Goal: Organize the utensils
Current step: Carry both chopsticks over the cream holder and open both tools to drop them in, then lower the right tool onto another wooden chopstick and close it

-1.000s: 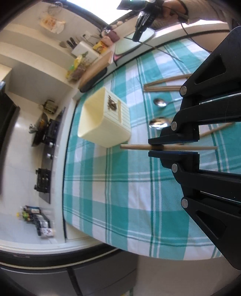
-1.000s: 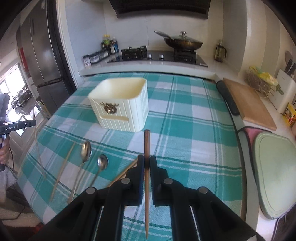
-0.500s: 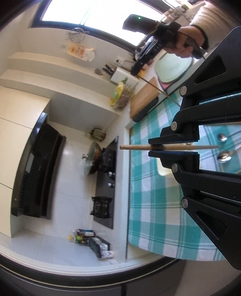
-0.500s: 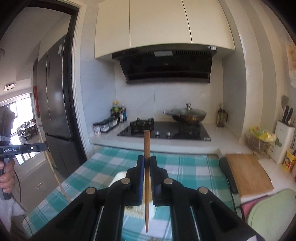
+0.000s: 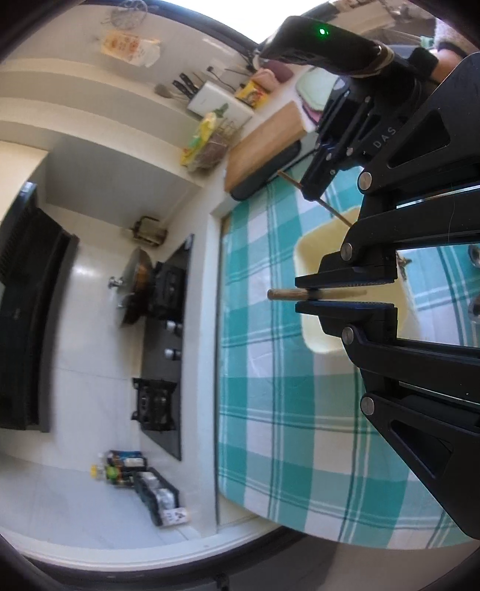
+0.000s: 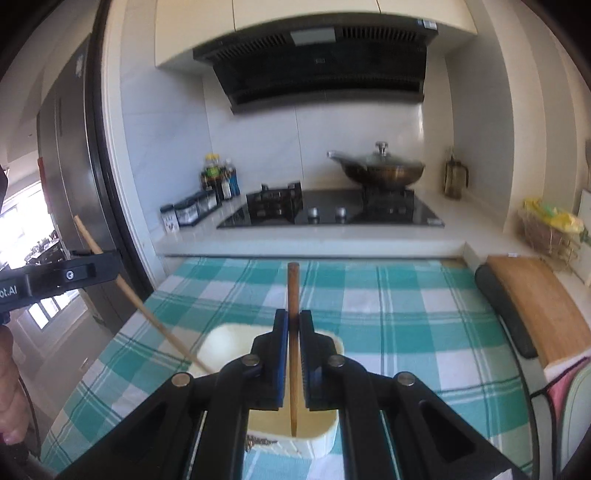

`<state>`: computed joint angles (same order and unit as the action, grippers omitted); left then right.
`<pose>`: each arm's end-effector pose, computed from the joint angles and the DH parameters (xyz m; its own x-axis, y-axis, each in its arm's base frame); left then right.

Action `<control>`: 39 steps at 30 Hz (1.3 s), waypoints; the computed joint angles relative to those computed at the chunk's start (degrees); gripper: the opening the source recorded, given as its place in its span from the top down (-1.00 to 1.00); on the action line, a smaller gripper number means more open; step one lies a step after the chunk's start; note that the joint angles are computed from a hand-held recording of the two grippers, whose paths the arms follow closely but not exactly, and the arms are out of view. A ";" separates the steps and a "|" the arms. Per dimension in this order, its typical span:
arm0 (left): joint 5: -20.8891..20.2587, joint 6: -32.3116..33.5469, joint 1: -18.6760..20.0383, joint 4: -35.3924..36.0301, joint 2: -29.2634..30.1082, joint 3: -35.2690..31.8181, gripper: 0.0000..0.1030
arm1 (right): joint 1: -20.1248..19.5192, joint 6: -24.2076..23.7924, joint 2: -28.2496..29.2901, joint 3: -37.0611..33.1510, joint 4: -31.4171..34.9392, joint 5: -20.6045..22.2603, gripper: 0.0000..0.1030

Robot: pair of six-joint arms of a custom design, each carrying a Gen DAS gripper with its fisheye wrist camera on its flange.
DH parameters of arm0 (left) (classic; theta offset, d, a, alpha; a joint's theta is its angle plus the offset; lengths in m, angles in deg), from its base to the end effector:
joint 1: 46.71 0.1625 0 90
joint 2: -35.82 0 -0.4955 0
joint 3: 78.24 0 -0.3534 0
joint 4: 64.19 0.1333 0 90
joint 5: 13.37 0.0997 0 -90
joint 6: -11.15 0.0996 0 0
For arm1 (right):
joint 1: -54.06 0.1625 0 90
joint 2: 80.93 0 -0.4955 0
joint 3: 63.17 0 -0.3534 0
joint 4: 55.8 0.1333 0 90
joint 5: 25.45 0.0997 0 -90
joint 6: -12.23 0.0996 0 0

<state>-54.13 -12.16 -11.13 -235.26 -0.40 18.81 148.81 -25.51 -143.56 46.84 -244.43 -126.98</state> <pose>-0.4381 -0.5701 0.1202 -0.8466 0.1316 -0.5158 0.4661 0.6511 -0.5989 0.1632 -0.5941 0.3591 -0.7507 -0.3231 0.5763 -0.6466 0.5387 -0.5402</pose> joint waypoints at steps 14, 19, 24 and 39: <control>0.85 -7.24 -3.84 4.60 -7.08 15.56 -0.53 | -4.02 0.49 -9.61 8.25 4.65 1.88 0.11; 3.40 -21.85 -9.49 2.58 -10.63 33.71 -0.78 | -12.27 -9.95 -18.74 20.57 1.18 2.96 -0.06; 0.34 -43.44 -13.45 2.72 -7.99 44.83 -0.78 | -24.39 -17.49 -22.67 33.60 -9.33 2.64 -0.06; 5.23 -49.38 -12.51 -4.93 1.03 47.80 -0.78 | -36.18 -11.43 -18.00 40.96 -22.01 10.30 -0.07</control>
<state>-48.89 -61.53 -23.65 -240.19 0.63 66.61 112.63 -36.93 -161.56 87.81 -266.44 -116.69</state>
